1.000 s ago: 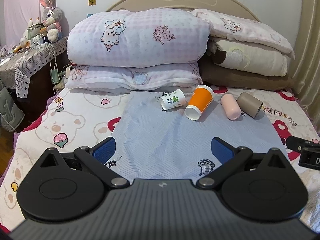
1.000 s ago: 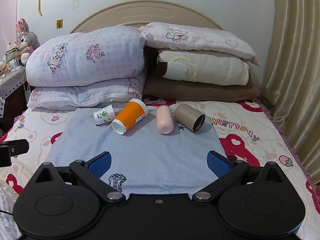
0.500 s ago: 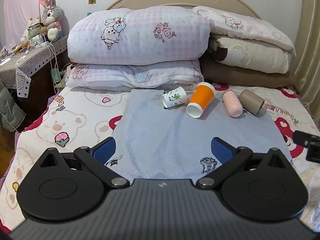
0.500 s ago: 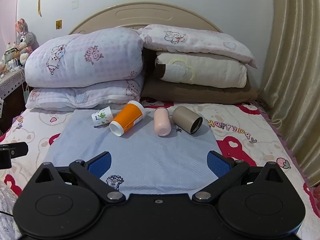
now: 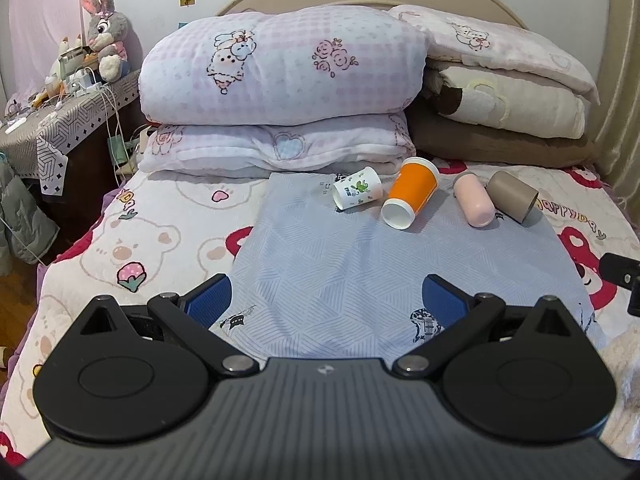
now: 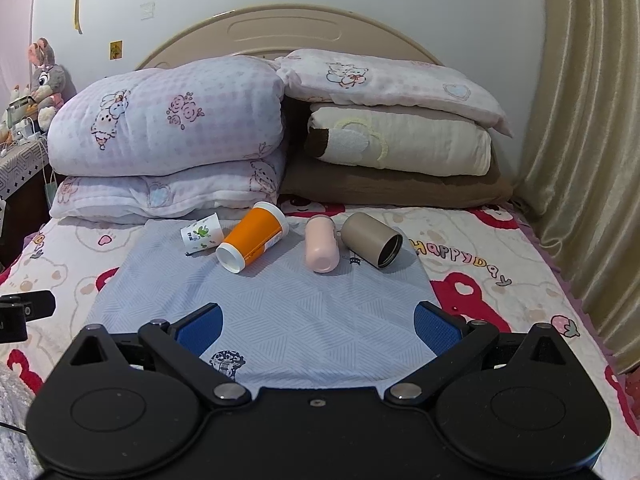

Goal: Flip cup upright

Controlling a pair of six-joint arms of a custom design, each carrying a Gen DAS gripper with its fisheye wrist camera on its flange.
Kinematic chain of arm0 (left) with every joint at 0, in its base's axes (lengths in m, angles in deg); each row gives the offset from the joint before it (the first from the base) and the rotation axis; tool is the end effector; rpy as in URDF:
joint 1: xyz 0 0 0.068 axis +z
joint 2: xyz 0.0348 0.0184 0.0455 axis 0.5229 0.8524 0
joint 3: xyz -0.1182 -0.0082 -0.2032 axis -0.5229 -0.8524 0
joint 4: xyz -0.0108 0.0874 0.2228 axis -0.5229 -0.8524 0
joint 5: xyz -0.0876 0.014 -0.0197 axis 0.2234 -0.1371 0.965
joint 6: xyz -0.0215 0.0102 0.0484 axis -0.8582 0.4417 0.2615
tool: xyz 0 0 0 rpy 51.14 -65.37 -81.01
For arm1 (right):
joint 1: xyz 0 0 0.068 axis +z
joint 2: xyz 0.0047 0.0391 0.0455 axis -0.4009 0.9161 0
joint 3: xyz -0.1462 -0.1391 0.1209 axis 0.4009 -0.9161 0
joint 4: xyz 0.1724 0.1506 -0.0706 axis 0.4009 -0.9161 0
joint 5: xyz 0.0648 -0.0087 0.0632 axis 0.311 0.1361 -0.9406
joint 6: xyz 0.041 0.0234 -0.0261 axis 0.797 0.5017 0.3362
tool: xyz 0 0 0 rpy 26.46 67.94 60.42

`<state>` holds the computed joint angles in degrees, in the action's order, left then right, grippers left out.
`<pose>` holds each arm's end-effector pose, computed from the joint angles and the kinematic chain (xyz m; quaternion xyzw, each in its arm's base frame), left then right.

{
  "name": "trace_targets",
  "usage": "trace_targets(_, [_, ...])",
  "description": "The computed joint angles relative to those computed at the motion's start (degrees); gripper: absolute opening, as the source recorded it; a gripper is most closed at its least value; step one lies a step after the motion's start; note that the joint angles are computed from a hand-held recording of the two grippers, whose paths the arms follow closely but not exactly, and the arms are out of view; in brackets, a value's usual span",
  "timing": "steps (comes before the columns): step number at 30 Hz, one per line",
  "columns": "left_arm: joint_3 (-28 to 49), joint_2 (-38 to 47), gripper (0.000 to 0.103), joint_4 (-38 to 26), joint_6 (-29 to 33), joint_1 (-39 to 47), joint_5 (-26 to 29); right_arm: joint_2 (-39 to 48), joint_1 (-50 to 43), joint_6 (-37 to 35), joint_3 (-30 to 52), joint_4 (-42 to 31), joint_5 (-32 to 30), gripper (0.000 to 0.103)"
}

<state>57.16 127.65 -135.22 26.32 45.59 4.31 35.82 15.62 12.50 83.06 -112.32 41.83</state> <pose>0.1878 0.0417 0.3687 -0.0190 0.9075 0.0127 0.4195 0.1751 0.1175 0.3613 0.0049 0.8916 -0.0313 0.4517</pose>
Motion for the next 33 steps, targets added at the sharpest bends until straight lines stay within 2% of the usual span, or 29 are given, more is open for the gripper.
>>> trace_targets(9, [-0.5,0.2,0.103,0.1,-0.5,-1.4,-1.1,0.8,0.0,1.0,-0.8,0.3,-0.6,0.103])
trace_targets(17, [-0.2,2.0,0.103,1.0,1.4,-0.4,0.5,2.1,-1.3,-0.4,-0.2,1.4,-2.8,0.103])
trace_targets(21, [2.2,6.2,0.103,1.1,2.3,1.0,0.9,4.4,-2.3,-3.3,2.0,2.3,-2.8,0.103])
trace_targets(26, [8.6,13.6,0.103,0.2,2.9,3.6,5.3,7.1,-4.1,-6.9,4.8,4.4,-4.9,0.103])
trace_targets(28, [12.5,17.3,0.103,-0.2,4.5,4.5,7.8,7.6,-5.9,-8.6,5.5,6.2,-8.8,0.103])
trace_targets(30, [17.5,22.0,0.103,-1.1,6.5,5.5,10.8,8.4,-9.1,-9.6,6.3,8.8,-15.9,0.103])
trace_targets(33, [17.8,25.8,0.103,4.5,6.3,6.5,13.6,10.5,-14.6,-11.6,5.2,16.5,-30.2,0.103])
